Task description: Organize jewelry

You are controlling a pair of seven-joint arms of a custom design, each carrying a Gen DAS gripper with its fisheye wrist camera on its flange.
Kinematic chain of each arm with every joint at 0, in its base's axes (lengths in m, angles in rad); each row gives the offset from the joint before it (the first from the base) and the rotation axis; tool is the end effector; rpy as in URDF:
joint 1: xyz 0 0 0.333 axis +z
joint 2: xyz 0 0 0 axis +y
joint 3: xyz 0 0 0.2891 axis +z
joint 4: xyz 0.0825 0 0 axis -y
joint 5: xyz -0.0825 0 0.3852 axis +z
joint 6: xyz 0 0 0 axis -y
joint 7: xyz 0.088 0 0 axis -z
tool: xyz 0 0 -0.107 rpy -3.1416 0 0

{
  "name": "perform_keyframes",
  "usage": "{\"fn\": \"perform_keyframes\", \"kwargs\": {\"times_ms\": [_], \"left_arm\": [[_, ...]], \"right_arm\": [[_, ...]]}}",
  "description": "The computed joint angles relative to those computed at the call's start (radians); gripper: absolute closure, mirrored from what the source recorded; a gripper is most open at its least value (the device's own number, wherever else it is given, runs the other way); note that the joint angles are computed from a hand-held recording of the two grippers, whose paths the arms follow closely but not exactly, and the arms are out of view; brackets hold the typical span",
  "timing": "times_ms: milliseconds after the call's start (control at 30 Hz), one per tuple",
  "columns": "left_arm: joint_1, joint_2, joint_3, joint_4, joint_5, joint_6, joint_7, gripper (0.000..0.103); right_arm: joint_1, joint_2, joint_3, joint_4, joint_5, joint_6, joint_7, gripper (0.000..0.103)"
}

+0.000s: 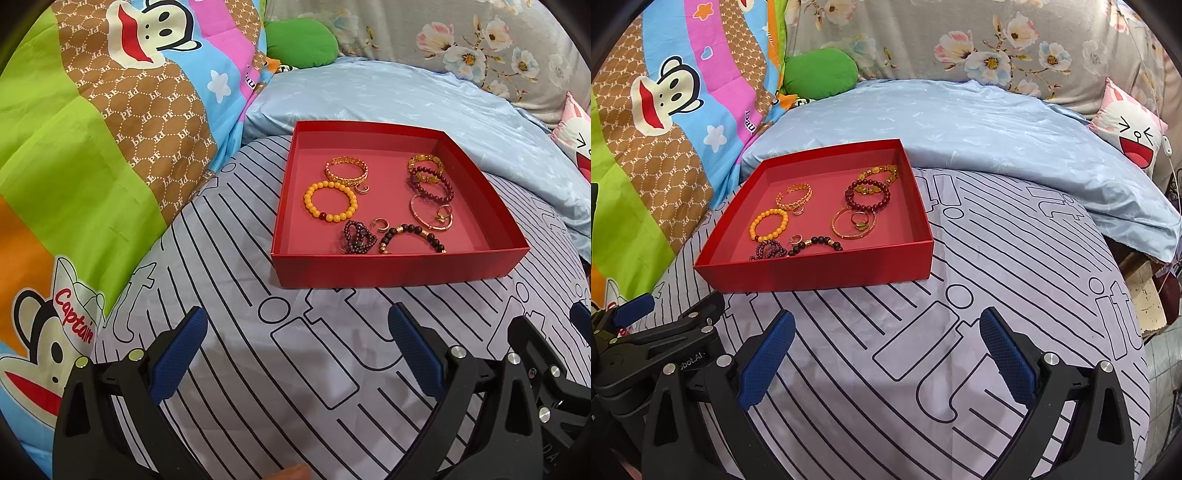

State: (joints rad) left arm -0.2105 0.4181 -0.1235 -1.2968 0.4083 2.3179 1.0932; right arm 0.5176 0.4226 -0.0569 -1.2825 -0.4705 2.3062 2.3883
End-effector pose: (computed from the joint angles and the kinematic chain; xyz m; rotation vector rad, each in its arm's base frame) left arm 0.6872 -0.2108 0.5547 -1.7924 1.8202 -0.5767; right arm 0.6450 0.3197 0.5573 -1.6683 1.9075 -0.7100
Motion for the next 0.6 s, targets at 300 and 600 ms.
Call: {"fn": "perform_keyframes", "kwargs": {"times_ms": [300,600], "left_arm": [[0.000,-0.004,0.001,-0.003,0.003,-0.003,-0.009,0.009],[0.001,-0.004,0.001,-0.002,0.004,-0.004,-0.008,0.009]], "right_arm": [[0.001,0.002,-0.001,0.003,0.001,0.000,-0.001,0.006],[0.001,0.002,-0.001,0.003,0.001,-0.001,-0.001,0.006]]}}
